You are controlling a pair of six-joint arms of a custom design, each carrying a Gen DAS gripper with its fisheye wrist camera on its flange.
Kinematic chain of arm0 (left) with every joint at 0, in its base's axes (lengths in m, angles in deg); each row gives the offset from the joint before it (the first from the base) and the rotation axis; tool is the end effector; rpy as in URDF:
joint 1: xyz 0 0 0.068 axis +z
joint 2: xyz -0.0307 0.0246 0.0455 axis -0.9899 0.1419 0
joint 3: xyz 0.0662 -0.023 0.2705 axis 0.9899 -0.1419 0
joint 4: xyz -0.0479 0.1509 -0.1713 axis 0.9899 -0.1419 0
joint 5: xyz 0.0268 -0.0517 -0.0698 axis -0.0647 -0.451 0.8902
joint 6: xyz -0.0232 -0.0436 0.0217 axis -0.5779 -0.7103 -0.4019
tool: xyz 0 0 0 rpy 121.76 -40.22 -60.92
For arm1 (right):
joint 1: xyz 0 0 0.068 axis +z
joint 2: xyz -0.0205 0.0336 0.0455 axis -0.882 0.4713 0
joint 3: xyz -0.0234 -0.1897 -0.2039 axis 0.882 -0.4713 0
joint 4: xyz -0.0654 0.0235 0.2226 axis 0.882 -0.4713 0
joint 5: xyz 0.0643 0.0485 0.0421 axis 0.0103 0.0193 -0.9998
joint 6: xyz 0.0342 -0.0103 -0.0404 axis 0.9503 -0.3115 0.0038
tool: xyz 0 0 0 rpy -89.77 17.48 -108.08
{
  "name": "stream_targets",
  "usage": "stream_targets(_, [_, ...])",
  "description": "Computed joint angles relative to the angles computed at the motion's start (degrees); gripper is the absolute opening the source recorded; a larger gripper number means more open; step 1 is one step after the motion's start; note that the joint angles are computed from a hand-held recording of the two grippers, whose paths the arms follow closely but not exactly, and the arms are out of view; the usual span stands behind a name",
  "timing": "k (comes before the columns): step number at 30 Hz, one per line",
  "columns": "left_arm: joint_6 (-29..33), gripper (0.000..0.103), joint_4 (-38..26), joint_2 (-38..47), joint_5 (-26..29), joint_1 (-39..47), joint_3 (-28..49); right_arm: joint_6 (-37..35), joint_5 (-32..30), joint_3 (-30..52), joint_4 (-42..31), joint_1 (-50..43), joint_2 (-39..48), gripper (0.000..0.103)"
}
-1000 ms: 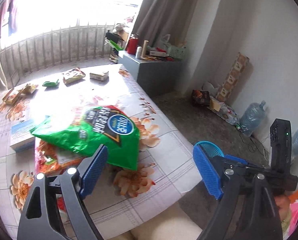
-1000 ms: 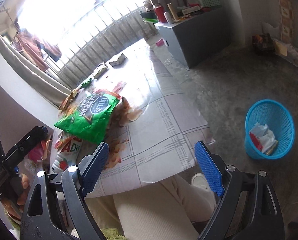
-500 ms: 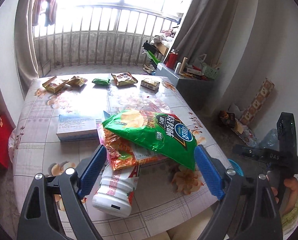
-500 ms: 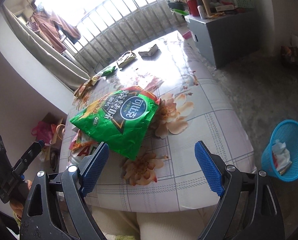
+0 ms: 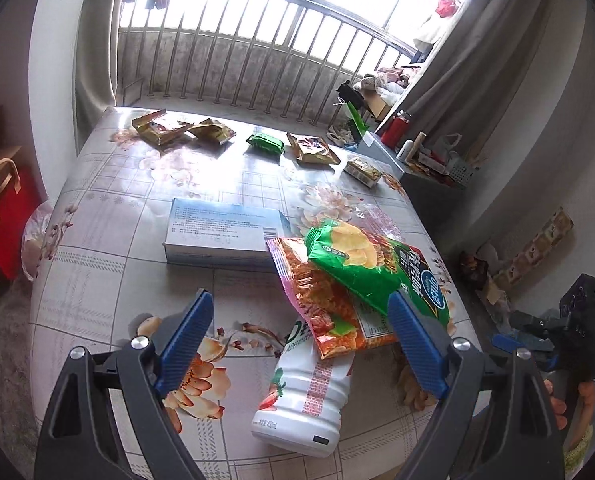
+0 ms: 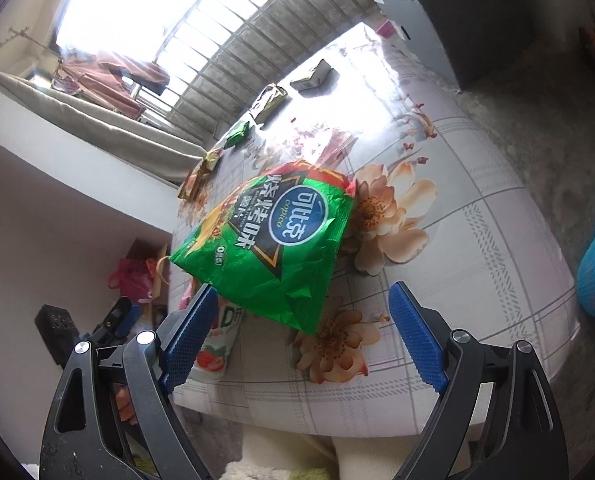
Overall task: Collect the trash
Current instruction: 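Grasp the green chip bag with the left tool while the right tool grasps a green wrapper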
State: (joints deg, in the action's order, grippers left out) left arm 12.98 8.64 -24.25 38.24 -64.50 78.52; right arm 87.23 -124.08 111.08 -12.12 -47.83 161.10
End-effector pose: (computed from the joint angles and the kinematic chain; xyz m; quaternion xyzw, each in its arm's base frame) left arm 0.1107 0.0280 0.4594 -0.2458 0.8750 -0.0850 0.4083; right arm 0.3191 0.1054 0.4279 -0.0988 0.8968 0.4080 0.1400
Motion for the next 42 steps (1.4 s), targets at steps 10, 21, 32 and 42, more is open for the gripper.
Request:
stream_targets(10, [-2.4,0.083,6.3,2.2,5.7,2.3,-2.6,35.6,-26.1,-45.6,43.8,4.9,-14.6,0.084])
stream_targets(21, [0.0,0.032,8.2,13.5,-6.0,-8.8,-0.4,57.5,-19.9,-54.9,67.6,7.4,-15.0,0.084])
stream_targets(32, [2.5,0.026,8.2,14.2,-6.2,-10.0,-2.3,78.2,-15.5,-71.7,99.6,6.4,-21.3,0.068])
stream_targets(42, [3.6,0.024,6.9,15.1,-6.6,-10.8,-1.6,75.8,-11.4,-68.6,102.6,9.0,-19.1,0.046])
